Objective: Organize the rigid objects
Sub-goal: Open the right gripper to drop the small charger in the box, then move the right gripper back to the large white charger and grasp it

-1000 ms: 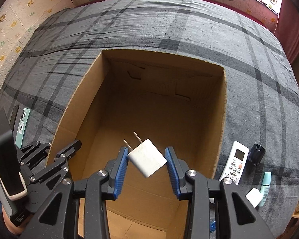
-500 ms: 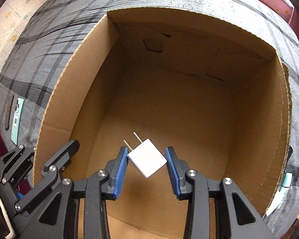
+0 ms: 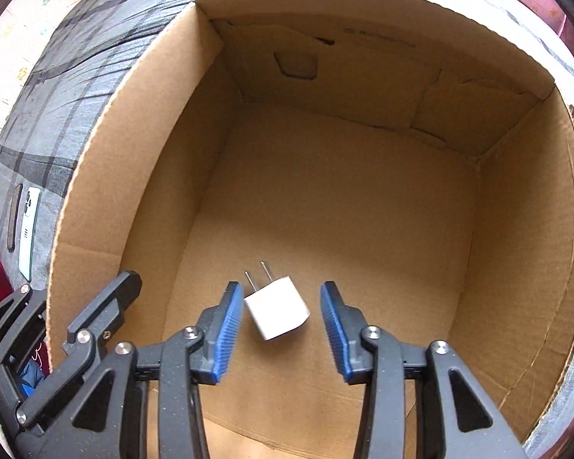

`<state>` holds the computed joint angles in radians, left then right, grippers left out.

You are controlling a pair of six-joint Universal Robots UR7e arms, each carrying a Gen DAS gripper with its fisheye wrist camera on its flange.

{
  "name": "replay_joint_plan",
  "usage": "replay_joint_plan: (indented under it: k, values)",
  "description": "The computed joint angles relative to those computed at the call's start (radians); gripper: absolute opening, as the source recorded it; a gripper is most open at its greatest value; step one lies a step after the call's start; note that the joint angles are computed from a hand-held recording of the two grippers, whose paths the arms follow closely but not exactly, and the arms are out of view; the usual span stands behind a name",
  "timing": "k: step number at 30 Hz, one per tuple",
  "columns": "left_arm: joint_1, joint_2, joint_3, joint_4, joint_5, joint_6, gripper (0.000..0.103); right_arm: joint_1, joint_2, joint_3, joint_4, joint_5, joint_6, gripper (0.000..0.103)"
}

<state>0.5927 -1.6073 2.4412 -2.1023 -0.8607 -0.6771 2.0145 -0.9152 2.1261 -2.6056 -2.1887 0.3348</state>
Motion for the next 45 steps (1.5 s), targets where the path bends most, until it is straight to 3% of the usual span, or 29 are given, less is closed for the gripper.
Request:
replay_joint_plan:
  k: [5,10,22,45]
  values:
    - [0.002,0.000,0.000,-0.002,-0.001,-0.003,0.014,0.023,-0.019,0.015,-0.017,-0.038,-0.003,0.060]
    - [0.000,0.000,0.001,-0.002,0.001,-0.004,0.014,0.058,-0.046,0.025,-0.007,-0.060,0.003,0.080]
    - [0.000,0.004,-0.003,0.005,0.002,-0.012,0.014,0.134,-0.100,0.032,0.014,-0.153,0.019,0.096]
    - [-0.004,0.009,-0.005,0.016,0.011,-0.016,0.014,0.155,-0.266,0.071,0.076,-0.220,0.079,0.098]
